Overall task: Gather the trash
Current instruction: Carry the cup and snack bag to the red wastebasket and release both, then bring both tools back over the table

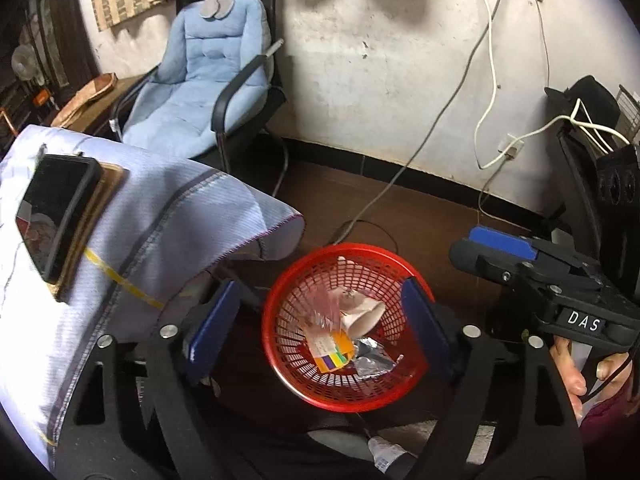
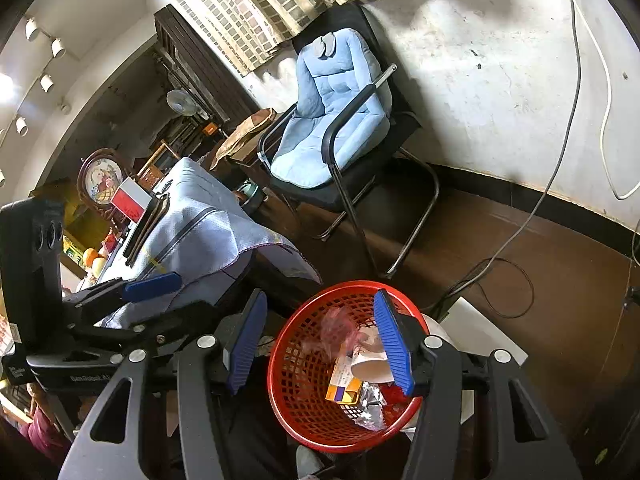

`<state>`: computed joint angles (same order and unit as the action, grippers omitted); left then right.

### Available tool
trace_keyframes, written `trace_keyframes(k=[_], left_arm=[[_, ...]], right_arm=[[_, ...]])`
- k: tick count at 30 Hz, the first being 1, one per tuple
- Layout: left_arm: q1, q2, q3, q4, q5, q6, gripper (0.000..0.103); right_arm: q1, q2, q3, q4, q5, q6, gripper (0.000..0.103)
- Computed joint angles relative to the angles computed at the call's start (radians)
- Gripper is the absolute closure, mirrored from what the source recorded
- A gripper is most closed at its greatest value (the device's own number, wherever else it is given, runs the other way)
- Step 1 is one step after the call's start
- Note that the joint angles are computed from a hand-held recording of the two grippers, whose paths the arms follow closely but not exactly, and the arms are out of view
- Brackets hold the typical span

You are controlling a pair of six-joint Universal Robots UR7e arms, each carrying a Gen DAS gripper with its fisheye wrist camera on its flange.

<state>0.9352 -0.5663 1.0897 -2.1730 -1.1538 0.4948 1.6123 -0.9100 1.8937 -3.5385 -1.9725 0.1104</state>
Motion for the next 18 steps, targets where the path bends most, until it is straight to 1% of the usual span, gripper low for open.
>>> trace_keyframes(k=[8,11,14,18], left_arm=[[0.004,-0.034,0.013,-0.055,0.022,-0.010,0.018],[0.010,-0.056,0.022,-0.077,0.022,-0.017,0.017],[0.013,-0.080,0.034,-0.101,0.020,-0.021,0.017],[0.019,-0.125,0.064,-0.154,0.014,-0.018,0.016]], right_arm=[[0.038,0.006,-0.023,0.010,-0.020,-0.025,0.047],[0.067,0.014,-0.041,0.020,-0.040,-0.052,0.046],[0.100,0.023,-0.062,0.027,-0.064,-0.086,0.042],[0.149,0.040,-0.098,0.046,-0.097,-0.129,0.040]])
